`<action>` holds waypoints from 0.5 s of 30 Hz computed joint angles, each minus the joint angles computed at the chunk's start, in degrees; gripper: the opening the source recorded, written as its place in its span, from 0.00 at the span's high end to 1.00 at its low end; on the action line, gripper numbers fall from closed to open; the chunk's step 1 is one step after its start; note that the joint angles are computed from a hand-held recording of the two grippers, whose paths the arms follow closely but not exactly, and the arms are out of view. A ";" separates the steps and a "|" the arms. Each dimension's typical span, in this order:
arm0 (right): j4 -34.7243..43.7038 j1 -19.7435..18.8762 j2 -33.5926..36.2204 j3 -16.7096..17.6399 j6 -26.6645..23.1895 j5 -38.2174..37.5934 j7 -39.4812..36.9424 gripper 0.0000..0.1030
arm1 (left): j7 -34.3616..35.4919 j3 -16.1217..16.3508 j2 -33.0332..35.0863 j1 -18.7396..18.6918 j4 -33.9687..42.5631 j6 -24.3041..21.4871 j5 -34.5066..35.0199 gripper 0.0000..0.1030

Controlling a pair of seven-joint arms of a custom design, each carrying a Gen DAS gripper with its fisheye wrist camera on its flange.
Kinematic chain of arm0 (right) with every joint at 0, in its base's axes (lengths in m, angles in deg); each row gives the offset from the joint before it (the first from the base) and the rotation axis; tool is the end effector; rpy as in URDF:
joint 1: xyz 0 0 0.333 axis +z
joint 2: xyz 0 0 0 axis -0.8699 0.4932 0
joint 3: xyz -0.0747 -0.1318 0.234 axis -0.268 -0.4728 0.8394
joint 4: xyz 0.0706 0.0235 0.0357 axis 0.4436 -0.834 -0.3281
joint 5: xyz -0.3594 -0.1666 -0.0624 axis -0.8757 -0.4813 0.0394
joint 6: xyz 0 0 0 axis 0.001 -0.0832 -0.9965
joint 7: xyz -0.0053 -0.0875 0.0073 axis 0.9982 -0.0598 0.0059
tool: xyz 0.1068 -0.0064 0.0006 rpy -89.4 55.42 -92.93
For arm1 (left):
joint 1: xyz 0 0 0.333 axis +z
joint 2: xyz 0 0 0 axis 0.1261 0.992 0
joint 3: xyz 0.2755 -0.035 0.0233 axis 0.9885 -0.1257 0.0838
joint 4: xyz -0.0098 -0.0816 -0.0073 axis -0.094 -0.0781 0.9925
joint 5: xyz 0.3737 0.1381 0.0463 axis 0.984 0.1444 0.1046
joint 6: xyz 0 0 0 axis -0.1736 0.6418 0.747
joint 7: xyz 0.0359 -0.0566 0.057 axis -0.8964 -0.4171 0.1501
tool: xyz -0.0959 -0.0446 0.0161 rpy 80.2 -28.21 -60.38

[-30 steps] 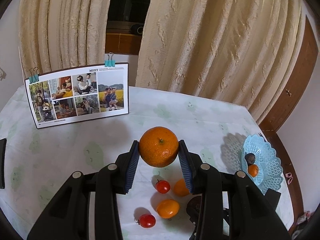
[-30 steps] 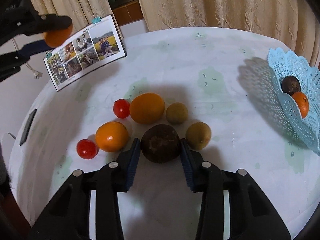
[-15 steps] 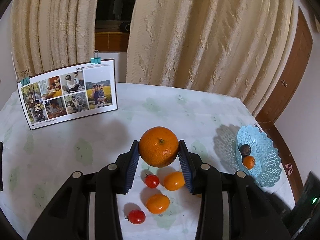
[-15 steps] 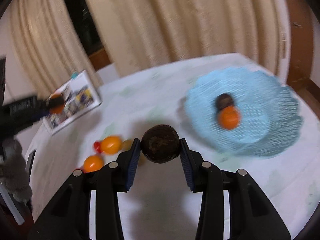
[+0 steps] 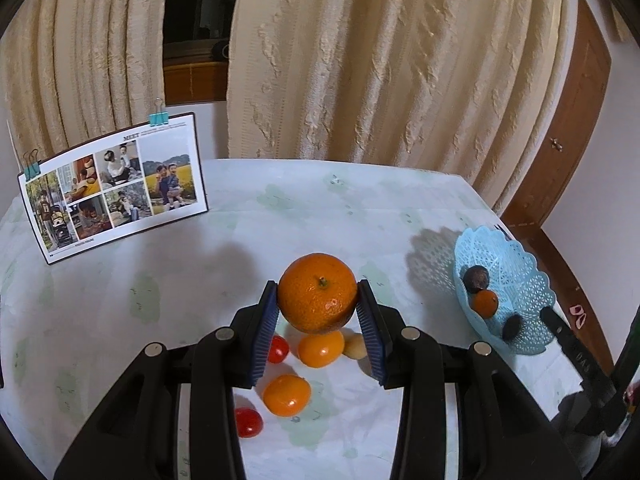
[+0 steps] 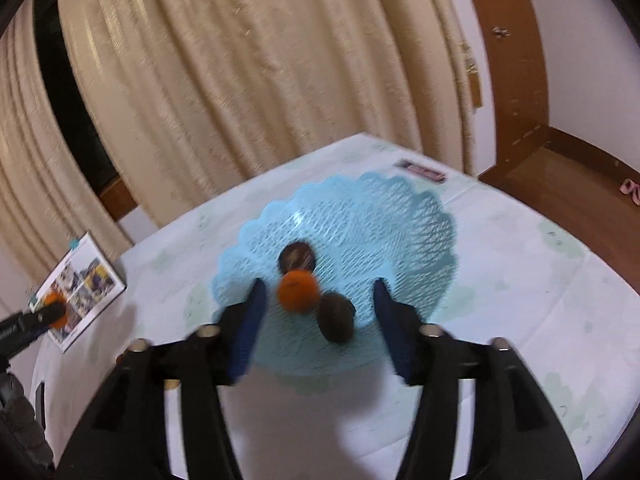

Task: Organize fruits
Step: 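Drop the dark brown fruit into the blue basket from the right tool, then carry the orange over the blue basket and open the left tool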

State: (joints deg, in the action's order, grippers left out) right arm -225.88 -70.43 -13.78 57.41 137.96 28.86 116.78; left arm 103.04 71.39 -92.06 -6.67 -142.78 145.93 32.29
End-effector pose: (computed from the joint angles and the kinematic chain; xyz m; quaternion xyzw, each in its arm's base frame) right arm 0.3665 0.0961 0.4304 -0.3668 0.8070 -0.2873 0.3627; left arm 0.5084 -0.2515 0.4826 -0.5411 0.7371 -0.3689 0.1668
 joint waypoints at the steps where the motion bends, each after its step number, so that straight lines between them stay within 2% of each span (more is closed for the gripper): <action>1: -0.66 -0.40 -1.25 0.43 -0.54 -0.20 0.35 0.41 | 0.07 -0.13 -0.04 -0.14 -0.07 -0.01 0.07 0.61; 4: -2.39 -1.42 -4.13 1.82 -2.00 -0.68 2.10 0.39 | 1.00 -0.37 0.02 -0.93 -0.10 -0.17 -0.52 0.61; 7: -4.07 -2.52 -7.07 3.89 -3.52 -1.51 5.38 0.28 | 1.98 -0.81 0.40 -1.91 0.27 -0.51 -1.11 0.61; 15: -6.29 -2.89 -10.88 5.50 -6.80 -5.40 12.20 0.28 | 6.91 -2.52 4.11 -5.72 4.08 -1.82 -3.89 0.61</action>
State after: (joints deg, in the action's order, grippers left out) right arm -232.17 -73.32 -24.65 62.91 131.16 23.46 128.98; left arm 109.94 68.87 -87.95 -12.40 -138.70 144.11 28.40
